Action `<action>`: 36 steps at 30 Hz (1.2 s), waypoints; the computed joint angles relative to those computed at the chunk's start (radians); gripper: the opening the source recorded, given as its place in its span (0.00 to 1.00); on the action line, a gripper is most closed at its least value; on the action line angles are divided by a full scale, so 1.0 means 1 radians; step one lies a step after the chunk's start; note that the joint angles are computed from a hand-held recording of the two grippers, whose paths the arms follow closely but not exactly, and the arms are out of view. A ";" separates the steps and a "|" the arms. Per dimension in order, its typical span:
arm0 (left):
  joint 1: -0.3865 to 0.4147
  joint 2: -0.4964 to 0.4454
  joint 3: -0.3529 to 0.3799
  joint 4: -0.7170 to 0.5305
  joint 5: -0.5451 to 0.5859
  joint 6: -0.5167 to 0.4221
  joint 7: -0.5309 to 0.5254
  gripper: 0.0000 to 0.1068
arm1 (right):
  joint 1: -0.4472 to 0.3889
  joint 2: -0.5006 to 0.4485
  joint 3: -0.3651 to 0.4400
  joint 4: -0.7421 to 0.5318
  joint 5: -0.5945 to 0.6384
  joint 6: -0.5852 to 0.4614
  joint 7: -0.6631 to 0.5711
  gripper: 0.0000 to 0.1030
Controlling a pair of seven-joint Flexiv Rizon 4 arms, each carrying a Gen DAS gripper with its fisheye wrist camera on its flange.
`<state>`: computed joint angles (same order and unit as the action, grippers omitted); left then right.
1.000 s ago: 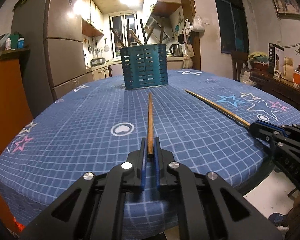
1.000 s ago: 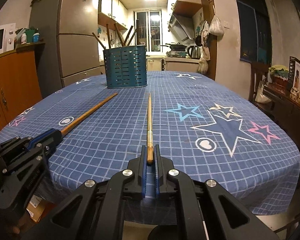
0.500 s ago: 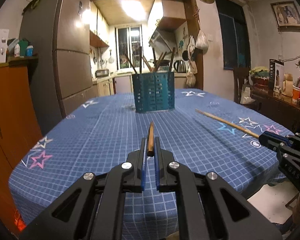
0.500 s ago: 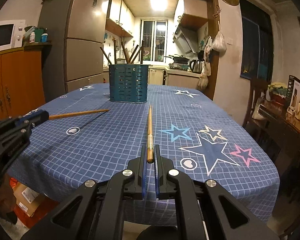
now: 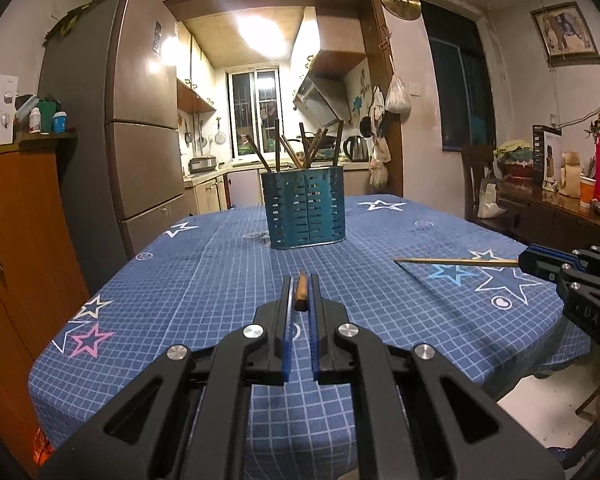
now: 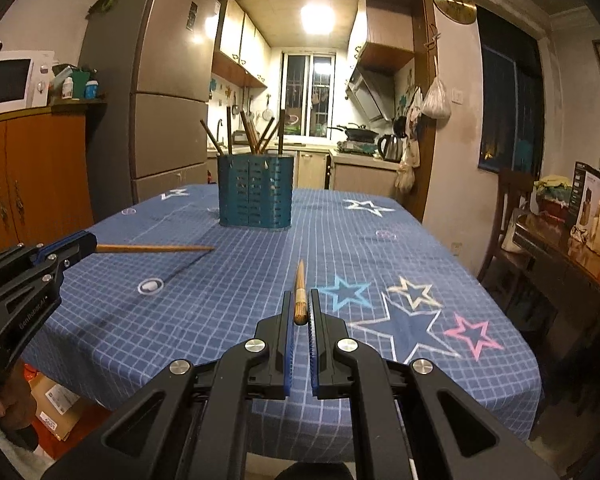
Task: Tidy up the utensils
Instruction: 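Carry the left gripper's chopstick to the teal holder while the right gripper carries its chopstick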
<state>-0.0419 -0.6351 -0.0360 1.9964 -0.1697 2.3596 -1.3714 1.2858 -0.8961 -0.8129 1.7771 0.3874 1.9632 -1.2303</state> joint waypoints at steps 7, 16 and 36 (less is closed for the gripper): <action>0.013 0.035 -0.004 -0.006 0.014 -0.017 0.000 0.05 | -0.074 0.083 0.084 -0.026 -0.039 0.040 -0.070 0.07; 0.119 0.122 -0.082 -0.075 0.110 -0.270 -0.058 0.05 | -0.268 0.190 0.292 -0.126 -0.184 -0.074 -0.112 0.07; 0.240 0.138 -0.247 -0.301 0.022 -0.702 0.127 0.05 | -0.581 0.238 0.618 -0.327 -0.599 -0.373 -0.021 0.07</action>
<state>0.1979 -0.4971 -0.2834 1.6953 -0.1474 1.6576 -1.2441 0.7045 -0.6581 -0.1945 1.4500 -0.2121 1.5898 -1.2513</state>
